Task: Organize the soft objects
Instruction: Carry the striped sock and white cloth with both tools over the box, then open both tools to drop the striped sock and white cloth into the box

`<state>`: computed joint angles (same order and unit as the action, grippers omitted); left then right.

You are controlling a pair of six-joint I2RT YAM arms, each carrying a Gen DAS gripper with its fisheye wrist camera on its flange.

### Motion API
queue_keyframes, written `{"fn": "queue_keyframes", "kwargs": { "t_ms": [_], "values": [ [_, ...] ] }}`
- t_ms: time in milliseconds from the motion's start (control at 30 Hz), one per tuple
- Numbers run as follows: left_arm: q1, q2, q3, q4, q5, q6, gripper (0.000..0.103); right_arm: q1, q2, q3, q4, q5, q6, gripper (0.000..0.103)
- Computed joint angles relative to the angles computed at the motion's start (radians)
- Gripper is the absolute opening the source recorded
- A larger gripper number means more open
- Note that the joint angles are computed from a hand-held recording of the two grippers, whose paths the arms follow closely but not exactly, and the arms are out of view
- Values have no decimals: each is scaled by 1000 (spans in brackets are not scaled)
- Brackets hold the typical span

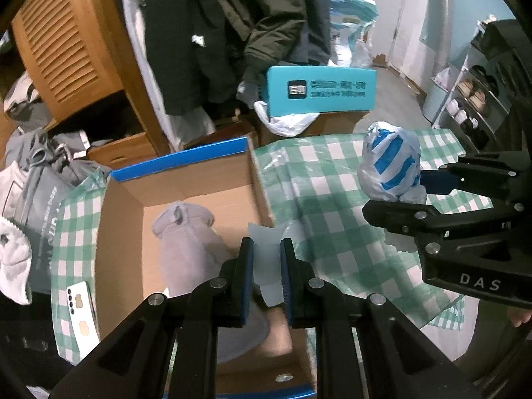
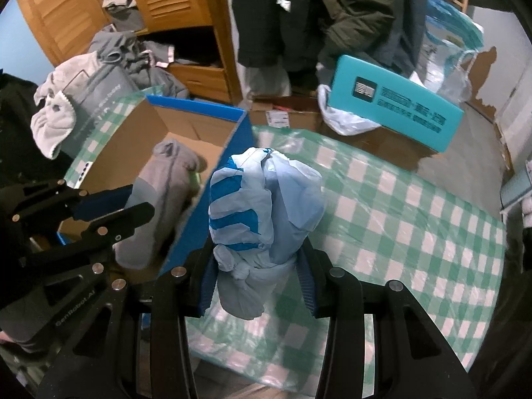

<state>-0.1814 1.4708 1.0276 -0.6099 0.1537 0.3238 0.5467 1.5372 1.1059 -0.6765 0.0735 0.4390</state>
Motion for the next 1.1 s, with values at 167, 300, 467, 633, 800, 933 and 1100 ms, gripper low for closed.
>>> {"fn": "queue_keyframes", "kwargs": {
  "t_ms": [167, 300, 467, 633, 800, 933, 1100],
  "values": [
    [77, 26, 20, -4, 17, 23, 15, 35, 69, 65, -1, -1, 5, 42],
    [131, 44, 31, -3, 28, 39, 16, 63, 126, 117, -3, -6, 7, 42],
    [189, 73, 44, -1, 42, 59, 16, 90, 207, 196, -10, -11, 6, 42],
    [239, 109, 48, 11, 40, 76, 16, 110, 290, 280, -19, -28, 5, 42],
    [286, 157, 61, 17, 44, 89, 16, 118, 363, 349, -27, -45, 9, 42],
    [310, 186, 76, 13, 49, 92, 17, 126, 402, 385, -30, -39, 7, 42],
    [325, 192, 87, 4, 62, 93, 31, 128, 419, 400, -27, -33, 12, 45]
  ]
}}
